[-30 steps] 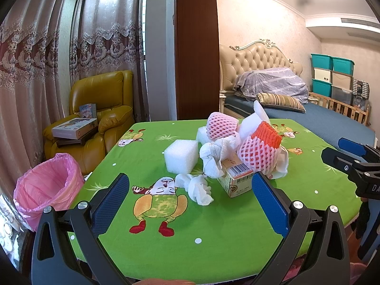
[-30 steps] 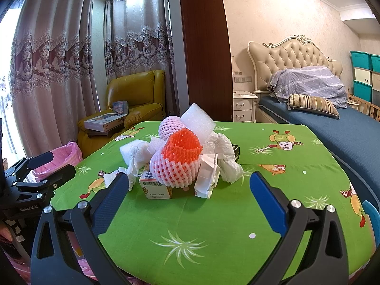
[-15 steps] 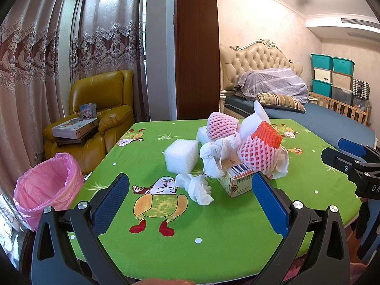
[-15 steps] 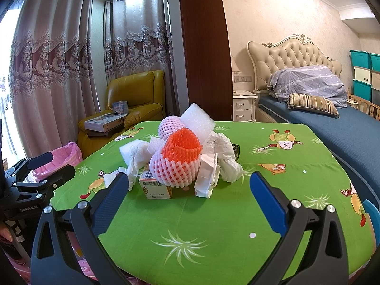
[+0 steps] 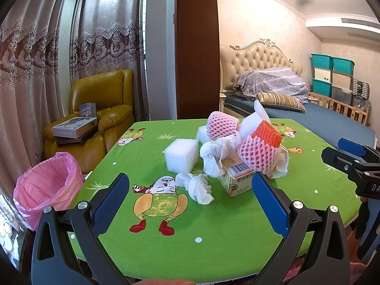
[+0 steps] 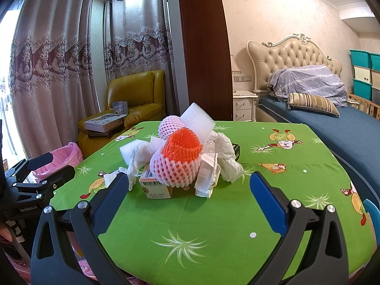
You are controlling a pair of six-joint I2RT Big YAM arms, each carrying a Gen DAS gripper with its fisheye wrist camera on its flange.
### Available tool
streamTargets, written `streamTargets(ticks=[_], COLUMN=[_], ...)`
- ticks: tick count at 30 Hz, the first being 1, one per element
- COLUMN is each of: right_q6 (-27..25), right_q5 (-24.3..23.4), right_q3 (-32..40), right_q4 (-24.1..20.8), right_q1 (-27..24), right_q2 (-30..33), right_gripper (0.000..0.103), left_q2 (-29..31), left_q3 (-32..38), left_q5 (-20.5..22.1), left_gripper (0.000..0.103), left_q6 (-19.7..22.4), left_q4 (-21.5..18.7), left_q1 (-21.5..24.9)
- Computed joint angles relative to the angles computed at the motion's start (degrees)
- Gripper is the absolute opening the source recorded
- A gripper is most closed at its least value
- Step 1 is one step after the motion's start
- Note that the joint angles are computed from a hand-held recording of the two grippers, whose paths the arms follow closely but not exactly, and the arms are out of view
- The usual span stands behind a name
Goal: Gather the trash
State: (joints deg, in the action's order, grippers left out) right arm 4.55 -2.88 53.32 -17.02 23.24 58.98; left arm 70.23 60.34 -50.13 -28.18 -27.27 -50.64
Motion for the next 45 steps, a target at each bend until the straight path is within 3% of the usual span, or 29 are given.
streamTargets(ticks=[27, 38, 42, 45], right_q6=[0.1, 1.2, 2.2, 2.5], right_q5=[0.1, 1.8, 0.2, -0.8], right_q3=[-0.1, 2.0, 4.8, 6.6], right_q4=[0.2, 0.0, -1.1, -1.5], right_q1=[0.1, -0.1, -0.8, -0.7], right_q2=[0.1, 3.4, 7.6, 10.5], right_gripper=[0.099, 0.099, 0.099, 0.099], left_q2=[0.2, 2.0, 2.2, 2.9], left_q3=[-0.8, 0.5, 0.7, 0.7], left_q5=[0.6, -0.1, 2.2, 6.6], left_gripper=[0.097, 0.097, 0.097, 0.097], left_q6=[-0.2, -1.0, -3.6, -2.7], left_q4=[0.7, -3.6, -6.1, -7.4], left_q1=[0.4, 1.4, 3.4, 5.5])
